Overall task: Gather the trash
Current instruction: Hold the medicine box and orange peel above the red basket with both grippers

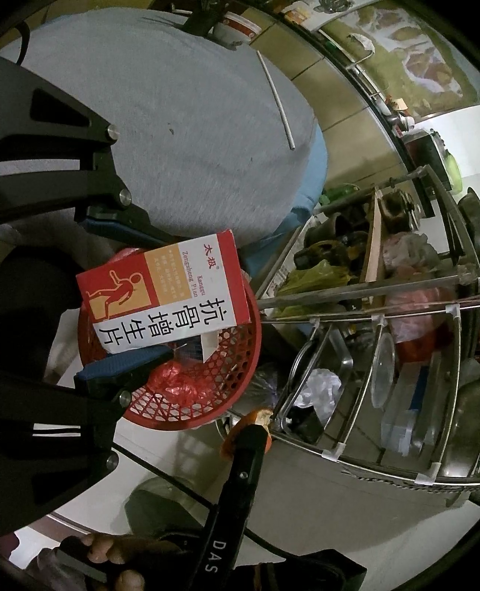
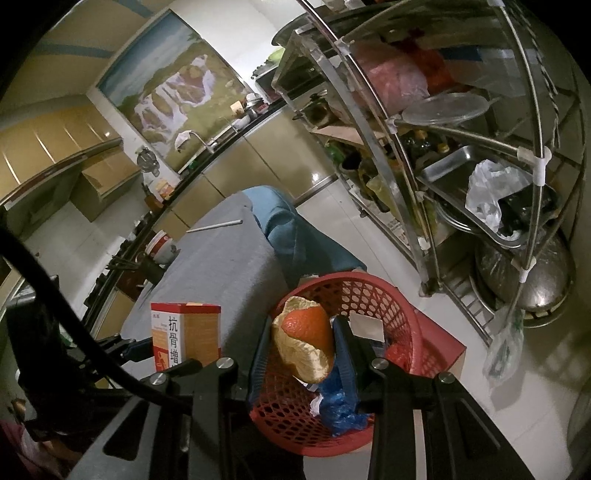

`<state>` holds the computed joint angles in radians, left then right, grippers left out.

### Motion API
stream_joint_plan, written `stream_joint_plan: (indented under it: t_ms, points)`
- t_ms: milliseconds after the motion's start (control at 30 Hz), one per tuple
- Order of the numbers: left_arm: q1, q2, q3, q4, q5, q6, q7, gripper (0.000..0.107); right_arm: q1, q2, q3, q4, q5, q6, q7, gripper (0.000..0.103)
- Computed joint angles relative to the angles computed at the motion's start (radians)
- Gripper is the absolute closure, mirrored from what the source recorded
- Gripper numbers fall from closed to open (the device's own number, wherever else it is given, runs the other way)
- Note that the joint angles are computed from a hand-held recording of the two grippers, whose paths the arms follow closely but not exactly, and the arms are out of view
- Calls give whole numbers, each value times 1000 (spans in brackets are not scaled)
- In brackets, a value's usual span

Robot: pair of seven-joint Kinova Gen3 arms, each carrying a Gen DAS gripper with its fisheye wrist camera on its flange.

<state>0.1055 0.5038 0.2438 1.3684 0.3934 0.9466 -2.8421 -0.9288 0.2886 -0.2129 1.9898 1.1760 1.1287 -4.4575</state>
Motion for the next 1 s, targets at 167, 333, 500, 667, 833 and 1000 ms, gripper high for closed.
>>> stream_joint_plan:
  t_ms: [167, 333, 500, 667, 833, 1000]
  points:
    - [9, 3, -4, -3, -8, 0, 9, 52, 2, -3, -1, 7, 0, -5, -10, 66]
    - [15, 7, -5, -5, -16, -4, 19, 52, 5, -5, -2, 14, 5, -13, -21, 66]
    - [23, 12, -7, -8, -26, -7, 32, 52, 8, -5, -3, 19, 10, -18, -29, 66]
    - [27, 14, -7, -7, -36, -11, 44, 52, 8, -5, -4, 21, 12, -19, -31, 66]
    - [28, 18, -8, -13, -42, -10, 55, 52, 10, 7, 1, 15, 22, -30, -37, 66]
    - [26, 17, -5, -11, -43, -12, 54, 52, 14, 6, 4, 20, 32, -40, -39, 66]
